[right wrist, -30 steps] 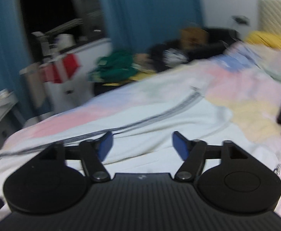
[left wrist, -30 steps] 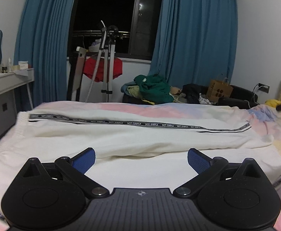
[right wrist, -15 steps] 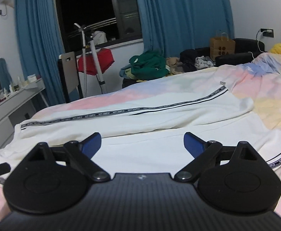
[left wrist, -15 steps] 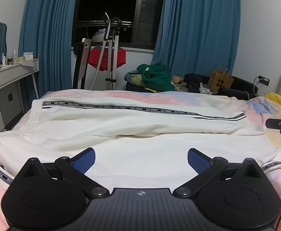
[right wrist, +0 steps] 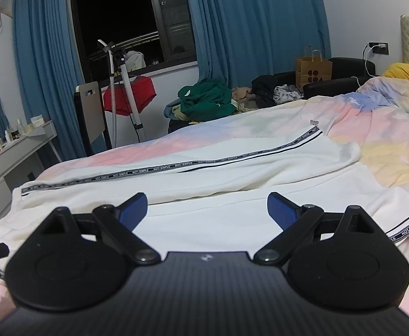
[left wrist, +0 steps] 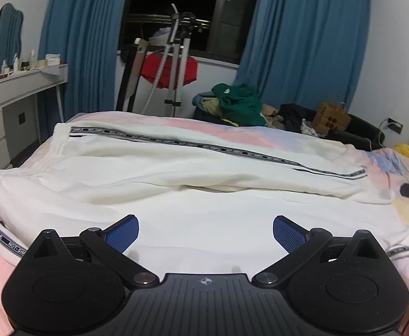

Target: Fold clothes

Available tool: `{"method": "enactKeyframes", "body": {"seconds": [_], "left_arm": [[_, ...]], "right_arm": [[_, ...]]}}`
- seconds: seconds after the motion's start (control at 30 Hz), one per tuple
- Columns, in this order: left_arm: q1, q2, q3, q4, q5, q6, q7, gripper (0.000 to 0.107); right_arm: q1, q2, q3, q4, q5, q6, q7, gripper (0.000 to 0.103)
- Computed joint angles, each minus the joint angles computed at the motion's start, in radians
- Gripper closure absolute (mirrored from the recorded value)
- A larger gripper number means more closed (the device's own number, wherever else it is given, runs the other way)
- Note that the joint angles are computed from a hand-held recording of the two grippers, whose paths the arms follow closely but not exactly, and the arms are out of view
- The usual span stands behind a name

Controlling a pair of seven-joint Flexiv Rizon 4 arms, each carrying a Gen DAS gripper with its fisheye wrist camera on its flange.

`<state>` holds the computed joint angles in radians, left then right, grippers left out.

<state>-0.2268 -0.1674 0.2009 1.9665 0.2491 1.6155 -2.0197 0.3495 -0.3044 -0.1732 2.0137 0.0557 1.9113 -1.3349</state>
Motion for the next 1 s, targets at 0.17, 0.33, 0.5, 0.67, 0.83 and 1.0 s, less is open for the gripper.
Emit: {"method": "enactKeyframes", "body": {"seconds": [0.17,0.33,0.5,0.67,0.83,1.0], "left_arm": [[0.024,0.01,-0.019,0.011,-0.026,0.003,0.008,0.004],[0.075,0.025,-0.075,0.046,-0.127,0.005,0.053,0.004],[0.135,0.045,-0.128,0.094,-0.286,-0.01,0.091,0.004],[0.193,0.068,-0.18,0.148,-0.472,-0.007,0.121,0.004],[0.165,0.079,-0.079,0.14,-0.394,-0.063,-0.07,0.004],[0.207,0.097,-0.042,0.122,-0.267,-0.17,-0.272,0.004]], "right_arm": [[0.029,0.002,-0.026,0.001,0.015,-0.006,-0.007,0.009],[0.023,0.003,-0.023,0.0,0.013,-0.016,0.004,0.009],[0.005,0.003,-0.011,-0.001,-0.006,-0.033,0.029,0.009],[0.002,0.003,-0.014,0.001,-0.023,-0.048,0.054,0.009],[0.001,0.004,-0.022,0.004,-0.04,-0.064,0.088,0.009],[0.009,0.005,-0.039,0.009,-0.052,-0.081,0.125,0.009]]}}
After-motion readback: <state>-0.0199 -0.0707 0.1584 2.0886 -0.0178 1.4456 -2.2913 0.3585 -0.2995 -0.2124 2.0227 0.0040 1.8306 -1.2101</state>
